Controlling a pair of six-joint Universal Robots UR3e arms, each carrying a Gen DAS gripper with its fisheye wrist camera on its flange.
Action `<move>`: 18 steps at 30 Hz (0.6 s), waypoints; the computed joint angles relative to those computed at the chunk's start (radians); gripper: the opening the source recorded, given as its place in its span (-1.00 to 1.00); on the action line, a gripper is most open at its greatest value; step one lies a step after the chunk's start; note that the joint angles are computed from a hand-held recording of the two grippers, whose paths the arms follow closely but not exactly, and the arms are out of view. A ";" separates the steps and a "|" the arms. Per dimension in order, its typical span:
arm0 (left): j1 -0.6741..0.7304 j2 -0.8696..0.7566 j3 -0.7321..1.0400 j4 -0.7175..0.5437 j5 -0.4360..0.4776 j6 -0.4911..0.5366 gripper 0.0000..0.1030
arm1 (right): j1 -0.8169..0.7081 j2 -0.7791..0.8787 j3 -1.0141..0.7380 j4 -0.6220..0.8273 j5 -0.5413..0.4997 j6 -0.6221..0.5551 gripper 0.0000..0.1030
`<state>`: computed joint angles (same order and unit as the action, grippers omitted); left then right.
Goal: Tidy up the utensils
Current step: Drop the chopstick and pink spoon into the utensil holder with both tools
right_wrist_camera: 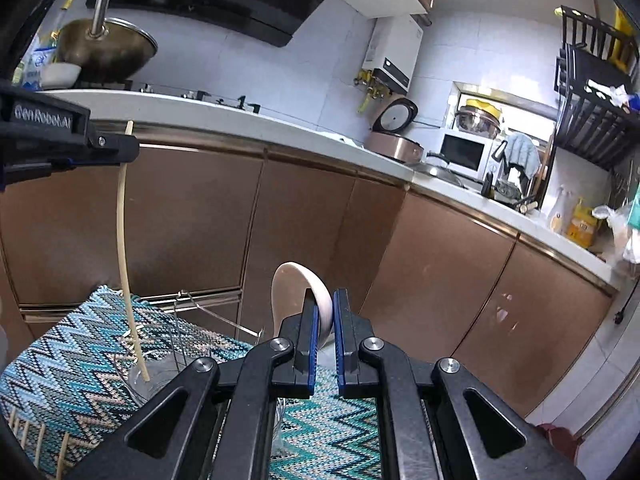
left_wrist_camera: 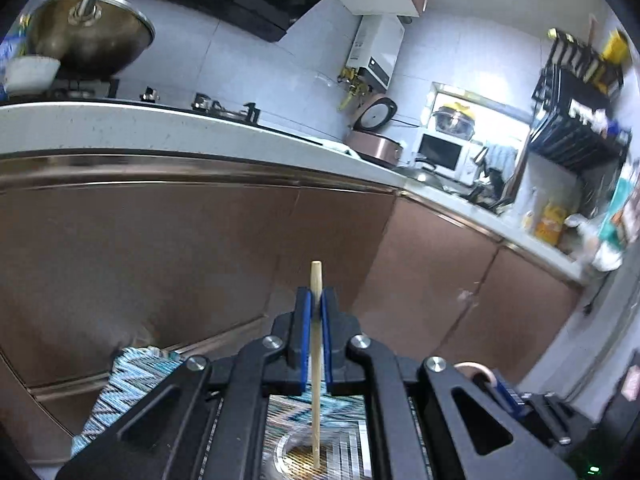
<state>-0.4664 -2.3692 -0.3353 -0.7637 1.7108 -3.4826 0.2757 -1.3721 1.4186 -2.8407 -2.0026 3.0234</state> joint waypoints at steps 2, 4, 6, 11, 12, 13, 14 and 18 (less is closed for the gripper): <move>-0.001 0.001 -0.050 0.033 -0.016 0.009 -0.91 | 0.014 0.015 0.020 -0.031 -0.021 0.000 -0.86; -0.005 0.011 -0.112 0.075 -0.020 0.016 -0.91 | 0.010 0.004 0.059 -0.034 0.007 0.024 -0.82; -0.002 0.048 -0.202 0.123 -0.034 0.015 -0.90 | 0.015 0.004 0.071 -0.033 0.008 0.040 -0.76; 0.004 0.138 -0.331 0.174 -0.056 0.018 -0.87 | 0.008 -0.054 0.122 -0.053 0.045 0.068 -0.22; 0.003 0.166 -0.363 0.184 -0.058 0.023 -0.87 | 0.010 -0.056 0.120 -0.051 0.045 0.070 -0.22; 0.003 0.194 -0.397 0.196 -0.055 0.028 -0.86 | 0.019 -0.071 0.124 -0.045 0.034 0.069 -0.21; 0.000 0.221 -0.428 0.207 -0.048 0.034 -0.85 | 0.025 -0.079 0.129 -0.045 0.029 0.068 -0.21; -0.007 0.340 -0.543 0.221 -0.030 0.051 -0.70 | 0.038 -0.149 0.163 -0.015 0.032 0.094 -0.20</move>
<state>-0.4731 -2.0297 -0.8787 -0.5425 1.6809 -3.4318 0.3137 -1.5216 1.5819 -2.8553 -1.9704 3.1178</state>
